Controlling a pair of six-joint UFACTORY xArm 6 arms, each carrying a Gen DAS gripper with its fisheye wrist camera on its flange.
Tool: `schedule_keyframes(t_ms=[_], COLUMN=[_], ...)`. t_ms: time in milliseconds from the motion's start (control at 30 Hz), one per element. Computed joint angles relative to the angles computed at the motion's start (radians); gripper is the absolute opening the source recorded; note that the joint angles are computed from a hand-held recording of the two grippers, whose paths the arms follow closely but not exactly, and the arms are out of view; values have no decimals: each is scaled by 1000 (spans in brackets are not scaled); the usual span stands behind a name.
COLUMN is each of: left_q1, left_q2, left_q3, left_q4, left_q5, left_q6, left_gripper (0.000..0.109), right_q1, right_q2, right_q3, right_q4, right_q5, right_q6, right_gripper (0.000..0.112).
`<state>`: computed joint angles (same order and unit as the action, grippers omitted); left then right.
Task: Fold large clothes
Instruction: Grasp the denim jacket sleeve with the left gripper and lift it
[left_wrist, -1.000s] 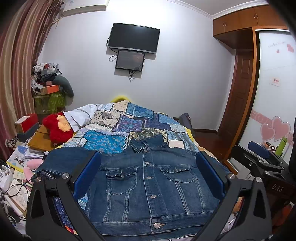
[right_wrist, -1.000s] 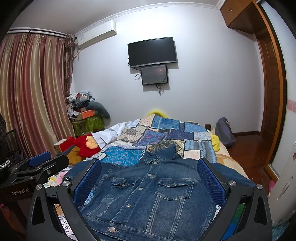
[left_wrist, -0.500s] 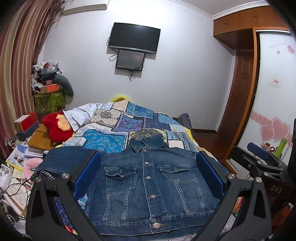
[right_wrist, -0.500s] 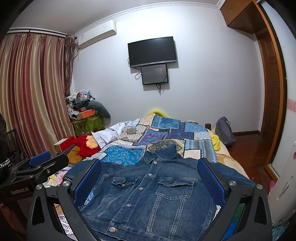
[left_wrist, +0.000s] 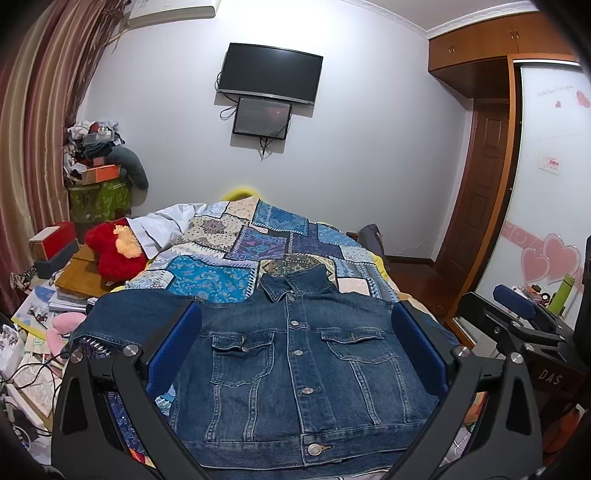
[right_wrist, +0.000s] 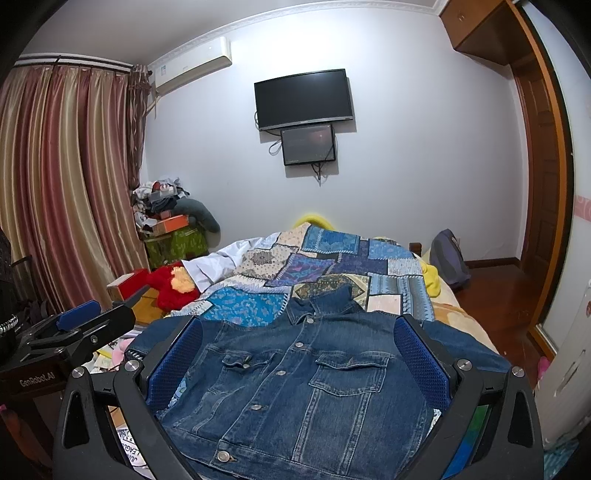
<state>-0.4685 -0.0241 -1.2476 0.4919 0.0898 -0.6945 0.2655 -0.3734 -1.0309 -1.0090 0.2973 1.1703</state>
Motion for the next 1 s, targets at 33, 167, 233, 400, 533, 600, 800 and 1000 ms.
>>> schedule_keyframes(t_ms=[33,167,233,400,533,600,800,1000], left_q1=[1,19,36,95,149,173,269,349], left_q2=[3,24,40,109,212,263,467,652], left_q3=[-3,-33,-58,-144,-249,-292,-470,-658], left_q4=[1,85,150,247,215,137,-291,-631], left_q5=[2,21,36,95,183,210,358,566], left_q6=[-1,-79,-129,-210,-163,-102,167,309], left_gripper=[103,103,103,103,103,103,103,103], right_q1=[5,-5,-5,-10,-21,-28,-47,-66], right_q2=[4,55,69,183,294,384,643,922], right_q3=[-3,-21,-30,-118,-211,-296,-564,-901], right_q4=[-2,-32,-30,108,228,309,533,662], right_q5=[3,-19,-16,-9,7,28,131,308], right_q6=[3,25,19,-131,-268,-368,-658,-865], right_gripper=[103,103,103,103,103,103,103,103])
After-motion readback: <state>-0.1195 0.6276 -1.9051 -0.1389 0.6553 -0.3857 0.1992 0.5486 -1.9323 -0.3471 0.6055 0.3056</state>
